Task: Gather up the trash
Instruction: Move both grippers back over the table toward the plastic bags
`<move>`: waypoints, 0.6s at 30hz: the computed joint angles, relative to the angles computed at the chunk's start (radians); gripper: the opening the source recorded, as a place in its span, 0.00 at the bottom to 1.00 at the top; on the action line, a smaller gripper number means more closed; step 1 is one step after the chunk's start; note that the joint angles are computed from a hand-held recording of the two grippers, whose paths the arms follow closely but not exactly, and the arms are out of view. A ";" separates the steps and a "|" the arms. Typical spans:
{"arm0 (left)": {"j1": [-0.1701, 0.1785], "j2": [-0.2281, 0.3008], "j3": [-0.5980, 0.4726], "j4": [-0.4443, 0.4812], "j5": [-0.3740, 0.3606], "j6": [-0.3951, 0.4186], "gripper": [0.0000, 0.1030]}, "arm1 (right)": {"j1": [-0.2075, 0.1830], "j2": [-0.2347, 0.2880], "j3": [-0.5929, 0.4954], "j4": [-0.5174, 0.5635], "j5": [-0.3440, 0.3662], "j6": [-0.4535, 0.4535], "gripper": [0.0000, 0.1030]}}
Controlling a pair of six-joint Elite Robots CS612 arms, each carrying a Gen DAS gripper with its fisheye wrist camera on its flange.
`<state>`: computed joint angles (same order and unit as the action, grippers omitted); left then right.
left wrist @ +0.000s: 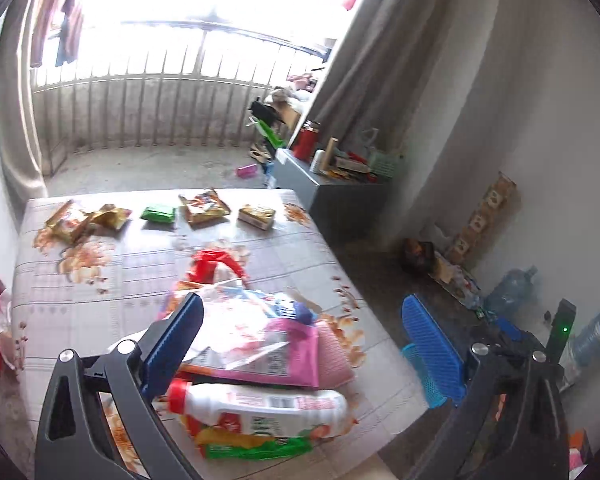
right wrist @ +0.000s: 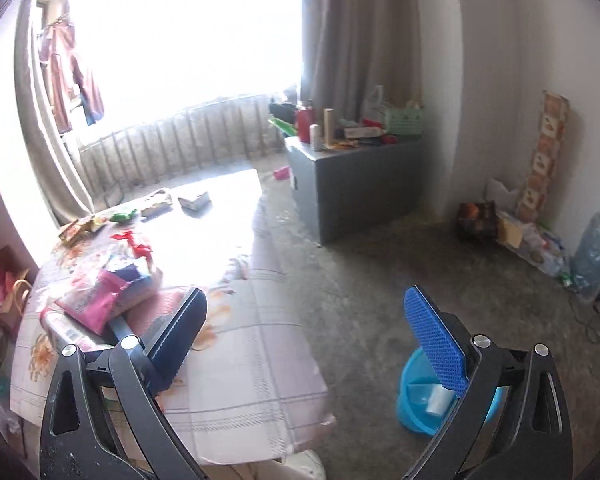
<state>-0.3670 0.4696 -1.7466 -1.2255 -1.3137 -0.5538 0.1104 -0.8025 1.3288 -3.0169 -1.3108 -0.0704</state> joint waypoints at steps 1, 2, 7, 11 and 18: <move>0.010 0.004 -0.014 0.013 0.007 -0.013 0.95 | 0.002 0.005 -0.015 0.017 0.030 -0.005 0.92; 0.021 0.009 -0.025 0.026 0.011 -0.025 0.95 | 0.003 0.010 -0.032 0.044 0.069 -0.010 0.92; 0.069 0.031 -0.039 0.066 -0.043 -0.082 0.95 | 0.009 0.048 -0.141 0.243 0.260 -0.014 0.92; 0.071 0.059 -0.028 0.011 -0.096 0.004 0.95 | 0.019 0.083 -0.224 0.405 0.369 -0.020 0.92; 0.018 0.092 0.016 -0.022 -0.010 0.281 0.88 | 0.029 0.139 -0.340 0.701 0.557 -0.030 0.74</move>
<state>-0.3487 0.5616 -1.7301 -1.2473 -1.3238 -0.2730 0.1396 -0.6632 0.9885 -2.3160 -0.7535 -0.1006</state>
